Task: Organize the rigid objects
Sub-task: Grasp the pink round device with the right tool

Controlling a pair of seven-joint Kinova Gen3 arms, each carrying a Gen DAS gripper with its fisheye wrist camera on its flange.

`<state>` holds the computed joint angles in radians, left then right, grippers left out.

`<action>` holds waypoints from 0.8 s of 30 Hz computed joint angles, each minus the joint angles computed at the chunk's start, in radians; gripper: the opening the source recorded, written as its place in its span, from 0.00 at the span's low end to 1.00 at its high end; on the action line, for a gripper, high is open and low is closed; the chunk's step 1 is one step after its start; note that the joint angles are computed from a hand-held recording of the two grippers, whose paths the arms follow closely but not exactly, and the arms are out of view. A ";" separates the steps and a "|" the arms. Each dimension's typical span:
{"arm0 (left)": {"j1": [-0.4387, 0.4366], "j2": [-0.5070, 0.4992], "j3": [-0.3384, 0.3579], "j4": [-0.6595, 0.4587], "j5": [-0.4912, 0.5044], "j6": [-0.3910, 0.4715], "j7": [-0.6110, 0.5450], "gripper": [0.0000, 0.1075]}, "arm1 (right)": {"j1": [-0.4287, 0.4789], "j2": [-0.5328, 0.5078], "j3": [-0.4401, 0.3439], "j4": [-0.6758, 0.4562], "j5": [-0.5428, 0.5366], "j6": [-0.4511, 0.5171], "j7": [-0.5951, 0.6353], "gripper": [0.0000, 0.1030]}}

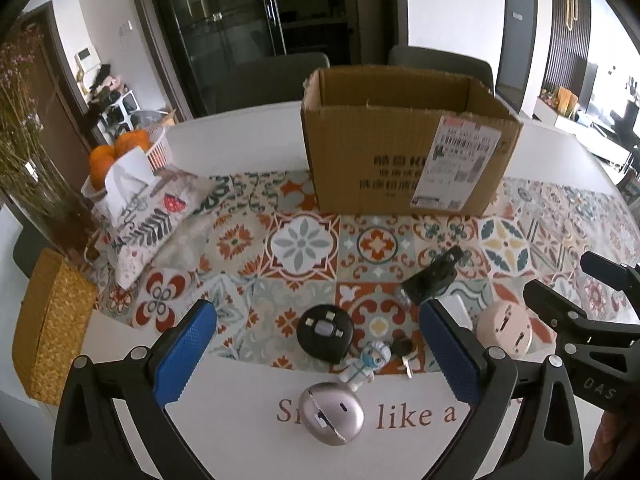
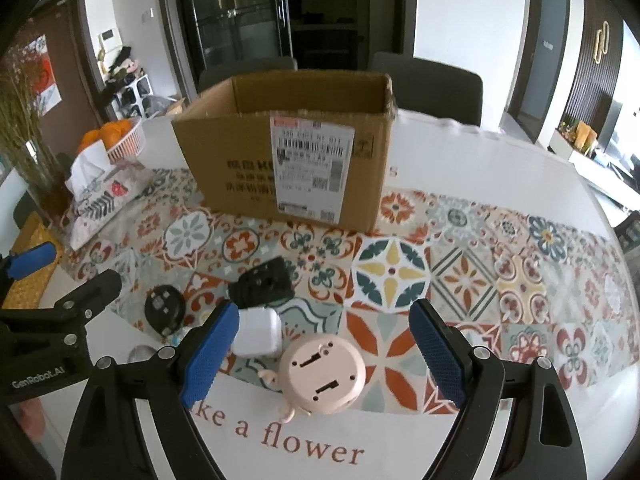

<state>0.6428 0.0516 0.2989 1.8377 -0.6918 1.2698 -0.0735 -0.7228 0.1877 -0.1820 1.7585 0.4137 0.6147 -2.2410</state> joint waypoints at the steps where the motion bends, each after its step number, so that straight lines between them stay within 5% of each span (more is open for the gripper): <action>1: -0.001 0.004 0.000 0.001 0.004 -0.001 -0.001 0.96 | 0.003 0.006 -0.002 0.001 -0.008 -0.001 0.005 0.84; 24: 0.003 0.085 -0.052 0.033 0.089 -0.067 -0.042 0.96 | 0.064 0.138 0.008 0.024 -0.248 -0.045 0.168 0.79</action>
<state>0.6455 0.1363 0.2464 1.8711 -0.6031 1.2029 -0.1159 -0.6593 0.3257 -0.1736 1.7820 0.1660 0.5699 -2.0732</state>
